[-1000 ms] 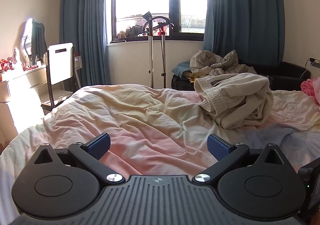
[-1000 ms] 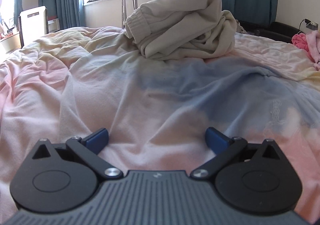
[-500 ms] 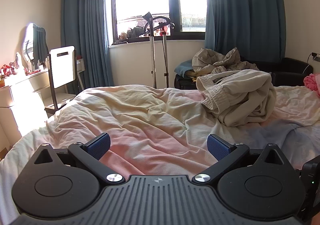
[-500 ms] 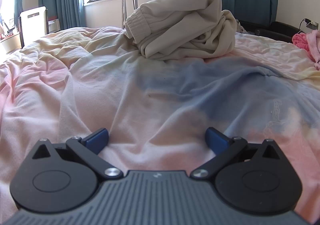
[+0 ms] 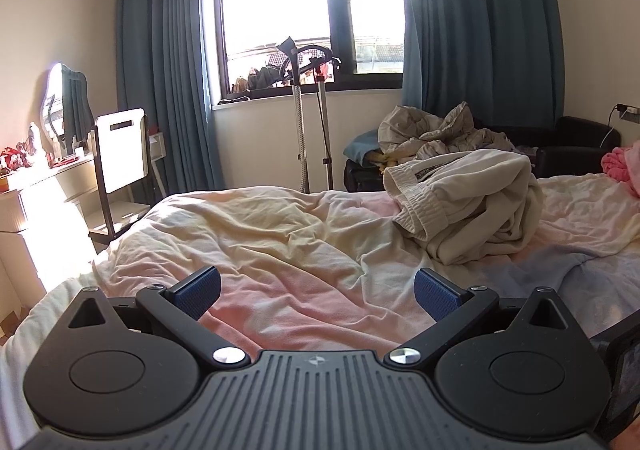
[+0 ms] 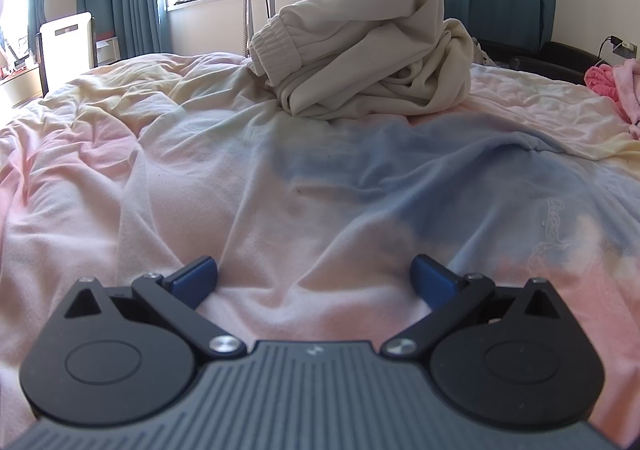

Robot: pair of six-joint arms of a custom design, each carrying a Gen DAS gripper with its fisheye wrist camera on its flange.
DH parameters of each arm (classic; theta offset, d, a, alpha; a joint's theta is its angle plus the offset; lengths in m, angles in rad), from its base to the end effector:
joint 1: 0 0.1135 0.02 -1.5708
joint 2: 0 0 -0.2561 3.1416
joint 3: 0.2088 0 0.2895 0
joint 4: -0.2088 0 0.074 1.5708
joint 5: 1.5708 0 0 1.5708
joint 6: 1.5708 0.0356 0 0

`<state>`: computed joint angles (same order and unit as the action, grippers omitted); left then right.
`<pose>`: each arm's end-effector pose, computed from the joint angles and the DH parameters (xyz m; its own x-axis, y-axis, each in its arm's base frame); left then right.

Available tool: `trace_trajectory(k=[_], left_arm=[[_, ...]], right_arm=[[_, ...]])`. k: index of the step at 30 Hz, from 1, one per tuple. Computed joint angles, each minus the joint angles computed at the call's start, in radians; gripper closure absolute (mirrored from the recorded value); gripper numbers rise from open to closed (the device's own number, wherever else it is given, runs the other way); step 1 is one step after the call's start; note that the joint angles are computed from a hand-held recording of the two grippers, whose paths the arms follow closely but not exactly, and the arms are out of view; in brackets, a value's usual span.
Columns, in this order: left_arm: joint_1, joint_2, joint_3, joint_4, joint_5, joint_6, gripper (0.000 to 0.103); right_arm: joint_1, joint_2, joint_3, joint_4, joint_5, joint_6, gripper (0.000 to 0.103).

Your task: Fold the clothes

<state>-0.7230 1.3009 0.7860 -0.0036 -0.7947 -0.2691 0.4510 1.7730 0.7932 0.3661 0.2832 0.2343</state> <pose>0.2520 -0.1885 0.2241 -0.3579 0.0674 -0.9313 -0.1000 0.9889 0.1100 0.3351 0.1512 0.1003 -0.5536 -0.0204 -0.8325 -0.0867 0.9957 0.0333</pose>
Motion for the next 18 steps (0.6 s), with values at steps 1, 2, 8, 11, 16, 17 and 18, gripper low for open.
trace_trajectory(k=[1, 2, 8, 11, 16, 17, 18], left_arm=[[-0.003, 0.001, 0.001, 0.004, 0.0, 0.003, 0.0], [-0.006, 0.002, 0.001, 0.009, -0.001, 0.008, 0.0], [-0.025, 0.007, 0.007, 0.011, -0.016, 0.016, 0.0], [-0.031, -0.002, 0.004, 0.01, -0.023, 0.017, 0.0], [-0.039, -0.013, 0.001, 0.013, -0.03, 0.023, 0.0], [-0.041, -0.015, 0.0, 0.013, -0.032, 0.023, 0.0], [-0.042, -0.017, -0.002, 0.015, -0.033, 0.024, 0.0]], right_arm=[[0.0, 0.0, 0.0, 0.001, 0.0, 0.0, 0.0], [-0.001, 0.0, -0.001, 0.001, -0.001, -0.001, 0.0], [-0.003, 0.001, -0.001, 0.002, -0.003, -0.002, 0.0], [-0.003, 0.001, 0.0, -0.001, -0.004, -0.002, 0.0], [-0.004, 0.0, 0.002, -0.006, -0.005, -0.001, 0.0], [-0.004, 0.0, 0.002, -0.006, -0.005, -0.001, 0.0], [-0.004, 0.0, 0.004, -0.007, -0.005, -0.001, 0.0]])
